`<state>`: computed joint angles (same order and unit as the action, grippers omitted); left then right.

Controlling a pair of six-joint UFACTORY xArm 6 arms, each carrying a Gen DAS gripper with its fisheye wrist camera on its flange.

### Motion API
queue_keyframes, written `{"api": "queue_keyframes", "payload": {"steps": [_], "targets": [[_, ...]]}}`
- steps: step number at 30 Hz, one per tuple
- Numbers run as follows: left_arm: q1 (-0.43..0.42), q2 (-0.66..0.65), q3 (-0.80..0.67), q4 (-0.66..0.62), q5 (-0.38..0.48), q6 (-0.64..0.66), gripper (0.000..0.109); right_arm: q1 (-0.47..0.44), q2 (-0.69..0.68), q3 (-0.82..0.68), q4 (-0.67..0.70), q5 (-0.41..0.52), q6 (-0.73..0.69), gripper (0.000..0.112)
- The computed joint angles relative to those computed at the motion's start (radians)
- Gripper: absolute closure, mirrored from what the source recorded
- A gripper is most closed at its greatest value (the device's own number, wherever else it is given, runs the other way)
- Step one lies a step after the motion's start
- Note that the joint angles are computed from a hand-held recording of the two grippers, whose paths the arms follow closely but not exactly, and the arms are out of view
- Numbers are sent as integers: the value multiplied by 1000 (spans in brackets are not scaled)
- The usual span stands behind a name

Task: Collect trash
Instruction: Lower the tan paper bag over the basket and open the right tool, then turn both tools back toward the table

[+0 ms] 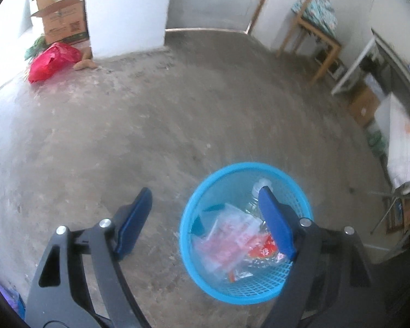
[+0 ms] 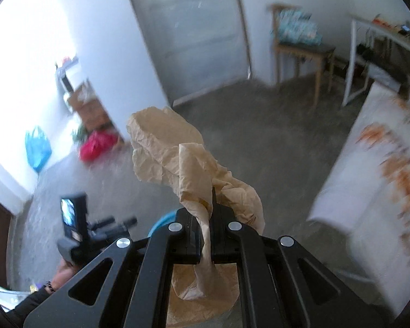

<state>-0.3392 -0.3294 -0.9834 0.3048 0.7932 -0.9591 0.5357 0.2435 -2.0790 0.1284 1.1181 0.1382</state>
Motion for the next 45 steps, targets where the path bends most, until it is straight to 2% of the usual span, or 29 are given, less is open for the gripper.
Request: {"api": "queue_keyframes", "payload": {"steps": [4, 11, 16, 18, 24, 27, 28, 30, 31, 32, 37, 42, 45], "targets": [[28, -100, 89, -9, -20, -20, 33, 68, 65, -24, -42, 54, 38, 108], [89, -238, 236, -55, -71, -43, 33, 134, 291, -243, -105, 202, 55, 108], [115, -292, 300, -85, -91, -39, 33, 168, 411, -311, -124, 256, 62, 108], [123, -305, 319, -100, -97, -31, 33, 185, 416, -265, -157, 238, 47, 108], [136, -305, 353, -143, -123, -3, 33, 189, 418, -183, -137, 196, 10, 108], [134, -291, 358, -159, -138, 8, 33, 190, 394, -116, -146, 132, 3, 107], [133, -286, 358, -166, -145, 14, 33, 188, 381, -86, -149, 104, 3, 104], [130, -273, 353, -175, -151, 28, 33, 189, 358, -39, -186, 55, 7, 76], [128, -268, 349, -171, -149, 27, 33, 187, 357, -33, -180, 49, 7, 39], [125, -264, 346, -166, -150, 22, 33, 184, 352, -23, -170, 42, 7, 24], [126, -260, 342, -161, -163, 8, 33, 188, 339, 1, -189, 33, 6, 16], [114, -264, 328, -134, -166, -9, 33, 172, 323, 1, -146, 22, 25, 16], [103, -260, 307, -112, -166, -21, 33, 154, 283, 19, -122, -17, 57, 16]]}}
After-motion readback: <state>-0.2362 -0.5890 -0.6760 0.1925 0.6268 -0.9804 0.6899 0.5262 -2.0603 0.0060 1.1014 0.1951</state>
